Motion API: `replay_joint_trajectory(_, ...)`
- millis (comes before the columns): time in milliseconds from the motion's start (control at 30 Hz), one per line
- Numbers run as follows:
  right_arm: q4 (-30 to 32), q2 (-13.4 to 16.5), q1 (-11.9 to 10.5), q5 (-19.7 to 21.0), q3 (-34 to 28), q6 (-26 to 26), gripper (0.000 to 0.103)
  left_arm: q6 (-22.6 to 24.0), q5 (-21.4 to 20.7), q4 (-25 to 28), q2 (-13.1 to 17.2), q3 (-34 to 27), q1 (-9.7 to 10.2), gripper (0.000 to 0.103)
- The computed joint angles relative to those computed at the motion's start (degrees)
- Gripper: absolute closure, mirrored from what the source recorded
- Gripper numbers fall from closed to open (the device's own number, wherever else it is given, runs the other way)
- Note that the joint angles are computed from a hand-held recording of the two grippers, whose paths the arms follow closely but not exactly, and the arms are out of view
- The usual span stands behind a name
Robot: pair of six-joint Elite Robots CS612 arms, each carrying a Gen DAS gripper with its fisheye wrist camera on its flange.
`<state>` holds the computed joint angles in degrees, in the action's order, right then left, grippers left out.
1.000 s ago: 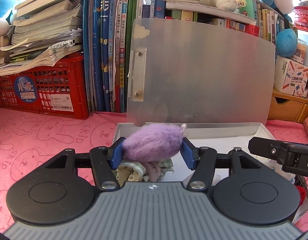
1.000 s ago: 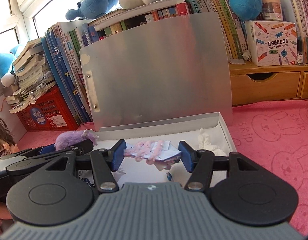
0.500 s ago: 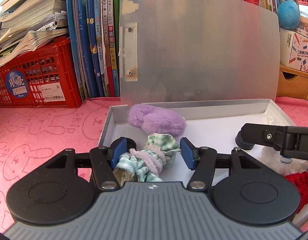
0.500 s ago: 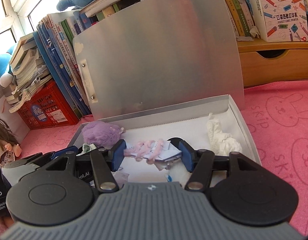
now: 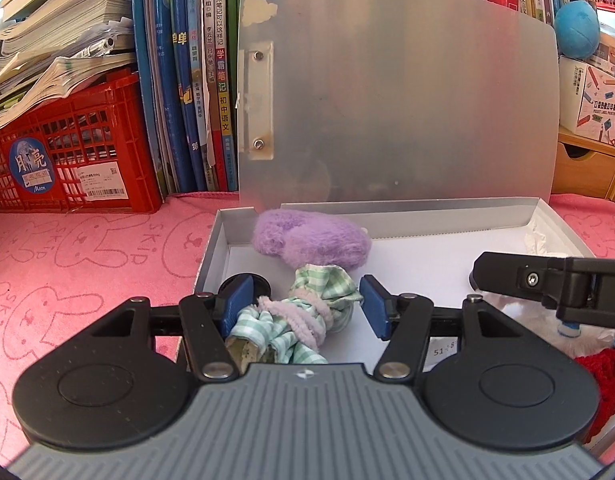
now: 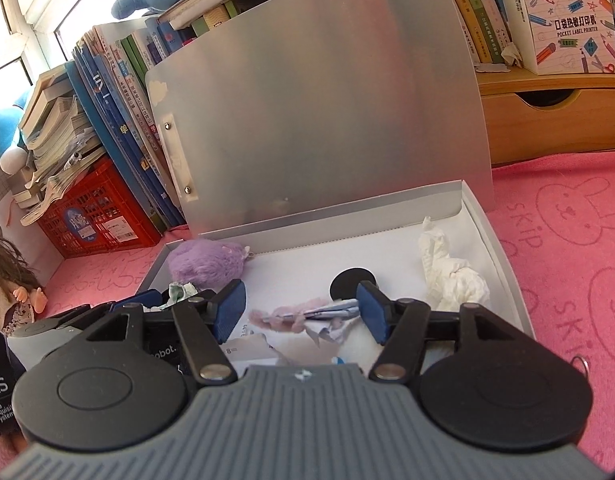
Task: Organize objects
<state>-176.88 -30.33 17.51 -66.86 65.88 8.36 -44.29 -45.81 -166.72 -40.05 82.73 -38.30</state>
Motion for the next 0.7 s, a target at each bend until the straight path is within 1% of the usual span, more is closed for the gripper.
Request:
replay_joint_trajectory(133, -0.06, -0.17, -0.02, -0.36, 0.15, 0.24, 0.026, 0.12, -0.19, 0.00, -0.07, 0.02, 0.03, 0.036)
replay_joint_trajectory(300, -0.66, -0.68, -0.14, -1.06, 0.86, 0.35, 0.025, -0.48, -0.35, -0.03, -0.52, 0.55, -0.19, 0.026)
replay_joint_trajectory(467, -2.21, -1.76, -0.09, -2.59, 2.55, -0.61, 0.022, -0.74, 0.14, 0.43, -1.17, 1.08, -0.66, 0.022)
replay_joint_trajectory(700, -3.91, -3.16, -0.11, -3.97, 4.76, -1.01, 0.018, 0.58, 0.64, -0.74, -2.23, 2.03, -1.55, 0.011)
